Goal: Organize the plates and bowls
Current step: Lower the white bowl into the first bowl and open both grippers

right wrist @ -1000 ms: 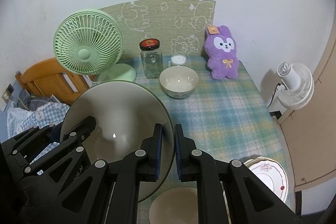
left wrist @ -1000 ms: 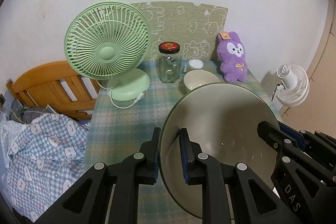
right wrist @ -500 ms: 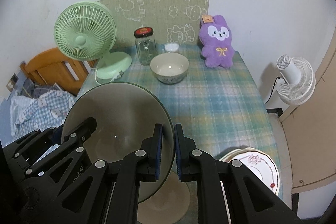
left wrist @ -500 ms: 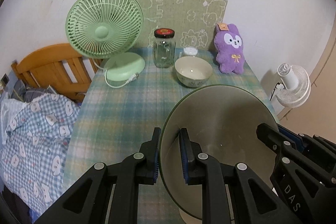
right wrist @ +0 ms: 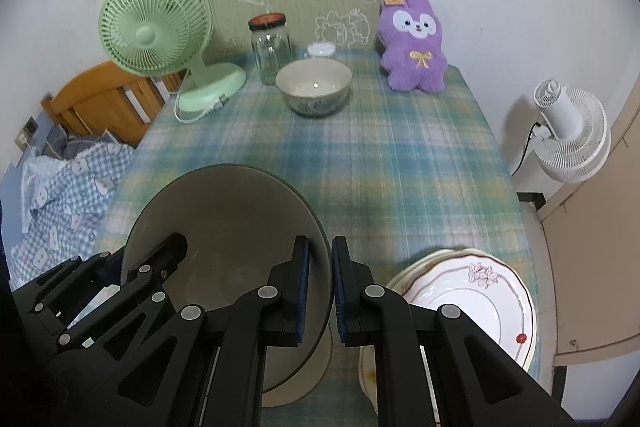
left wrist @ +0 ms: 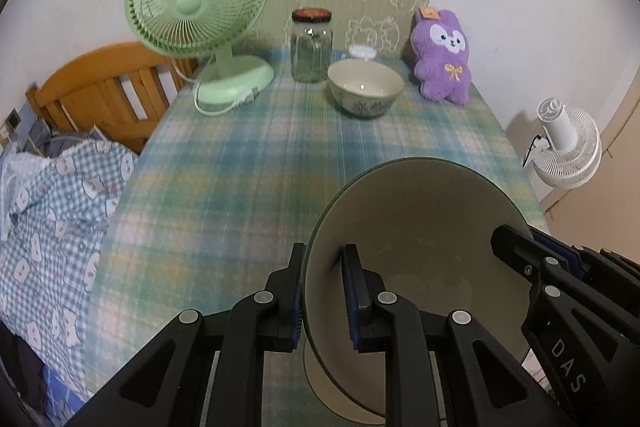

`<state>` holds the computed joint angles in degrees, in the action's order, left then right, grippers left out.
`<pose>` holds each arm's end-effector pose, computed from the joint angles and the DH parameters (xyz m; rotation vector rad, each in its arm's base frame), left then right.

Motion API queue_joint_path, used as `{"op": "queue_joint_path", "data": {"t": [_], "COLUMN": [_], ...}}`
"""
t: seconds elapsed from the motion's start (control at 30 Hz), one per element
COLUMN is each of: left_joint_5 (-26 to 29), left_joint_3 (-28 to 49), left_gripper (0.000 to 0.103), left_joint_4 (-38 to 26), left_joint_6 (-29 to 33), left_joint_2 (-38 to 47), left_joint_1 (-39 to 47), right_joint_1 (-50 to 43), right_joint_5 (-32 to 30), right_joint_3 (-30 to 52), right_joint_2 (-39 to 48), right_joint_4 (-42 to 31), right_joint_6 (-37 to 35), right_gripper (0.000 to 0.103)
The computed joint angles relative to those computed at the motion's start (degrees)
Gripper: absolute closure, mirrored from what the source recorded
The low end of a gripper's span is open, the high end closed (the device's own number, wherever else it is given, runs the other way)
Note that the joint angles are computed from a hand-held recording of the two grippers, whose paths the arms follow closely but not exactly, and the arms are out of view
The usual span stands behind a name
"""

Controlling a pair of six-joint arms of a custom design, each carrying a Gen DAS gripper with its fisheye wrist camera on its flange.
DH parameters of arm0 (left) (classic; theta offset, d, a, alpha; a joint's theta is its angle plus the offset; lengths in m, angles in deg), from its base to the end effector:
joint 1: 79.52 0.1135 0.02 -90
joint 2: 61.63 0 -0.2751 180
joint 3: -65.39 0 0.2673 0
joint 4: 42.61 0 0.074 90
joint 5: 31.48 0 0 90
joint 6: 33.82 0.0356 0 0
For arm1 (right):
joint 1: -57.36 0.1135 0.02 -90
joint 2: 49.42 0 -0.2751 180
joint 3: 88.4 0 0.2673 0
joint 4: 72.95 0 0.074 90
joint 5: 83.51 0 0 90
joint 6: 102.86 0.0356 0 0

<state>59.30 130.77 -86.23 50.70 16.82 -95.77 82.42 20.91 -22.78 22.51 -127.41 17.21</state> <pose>0.2739 -0.0804 0.2310 0.2462 2.5566 -0.1620 0.2332 0.0993 0.2510 0.1975 2.5703 0.0220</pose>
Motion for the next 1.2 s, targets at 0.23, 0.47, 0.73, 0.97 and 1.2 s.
{"op": "queue_joint_path", "data": {"t": [0.23, 0.47, 0.73, 0.97, 1.2], "left_joint_5": [-0.7, -1.0, -1.4, -2.1, -0.6], "left_joint_3": [-3.5, -6.1, -8.5, -8.9, -9.3], "left_gripper": [0.088, 0.088, 0.088, 0.088, 0.087], "left_joint_4": [1.2, 0.9, 2.0, 3.1, 3.7], "left_joint_6": [-1.8, -2.9, -3.1, -2.8, -3.2], "left_joint_2": [-0.6, -0.5, 0.3, 1.5, 3.5], "left_joint_1": [-1.1, -1.6, -1.5, -0.7, 0.1], "right_joint_1": [-0.5, 0.0, -0.3, -0.6, 0.5], "right_joint_5": [-1.6, -3.1, -5.2, -6.8, -5.3], "right_joint_3": [-3.8, -5.9, -8.5, -8.8, -9.1], "right_joint_2": [-0.5, 0.2, 1.3, 3.3, 4.5], "right_joint_4": [1.5, 1.7, 3.7, 5.6, 7.0], "right_joint_6": [-0.5, -0.3, -0.6, -0.8, -1.2], "right_gripper": [0.089, 0.089, 0.089, 0.089, 0.089]}}
